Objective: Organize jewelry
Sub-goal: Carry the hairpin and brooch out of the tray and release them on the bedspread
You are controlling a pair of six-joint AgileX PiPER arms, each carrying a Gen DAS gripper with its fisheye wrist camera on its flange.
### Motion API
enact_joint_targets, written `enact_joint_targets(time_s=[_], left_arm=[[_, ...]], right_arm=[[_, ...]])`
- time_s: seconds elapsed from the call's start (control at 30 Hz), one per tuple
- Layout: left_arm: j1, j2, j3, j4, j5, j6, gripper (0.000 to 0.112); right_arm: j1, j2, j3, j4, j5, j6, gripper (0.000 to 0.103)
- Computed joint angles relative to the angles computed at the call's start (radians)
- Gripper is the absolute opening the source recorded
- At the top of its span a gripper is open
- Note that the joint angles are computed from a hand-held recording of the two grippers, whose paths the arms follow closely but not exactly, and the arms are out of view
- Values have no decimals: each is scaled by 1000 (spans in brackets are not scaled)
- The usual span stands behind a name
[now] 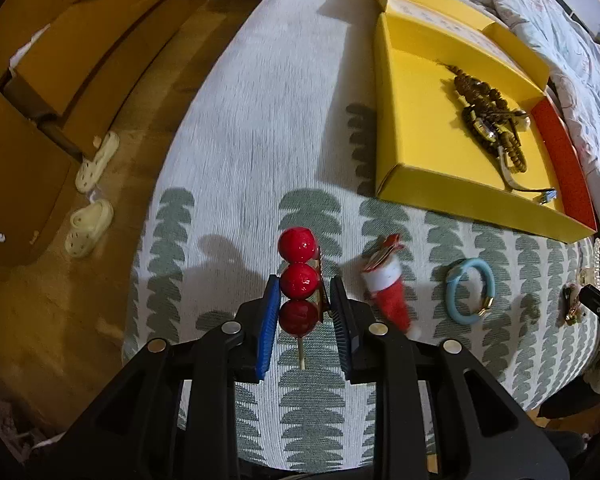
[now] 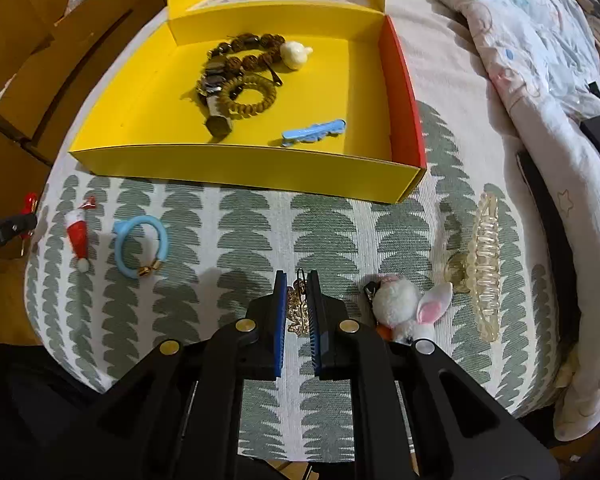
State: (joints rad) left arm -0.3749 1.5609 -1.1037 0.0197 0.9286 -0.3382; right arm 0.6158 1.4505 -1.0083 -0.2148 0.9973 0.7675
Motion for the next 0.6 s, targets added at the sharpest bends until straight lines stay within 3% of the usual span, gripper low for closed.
enact_joint_targets(time_s=[0.37, 0.43, 0.6], left_arm=[[-30, 92, -13, 18, -12, -9, 26], [-29, 102, -19, 15, -11, -2, 26], [-25, 112, -32, 7, -5, 6, 27]], right_arm=[[-61, 73, -1, 22, -36, -43, 12], [-63, 87, -8, 16, -34, -43, 18], [-55, 107, -28, 14, -19, -39, 20]])
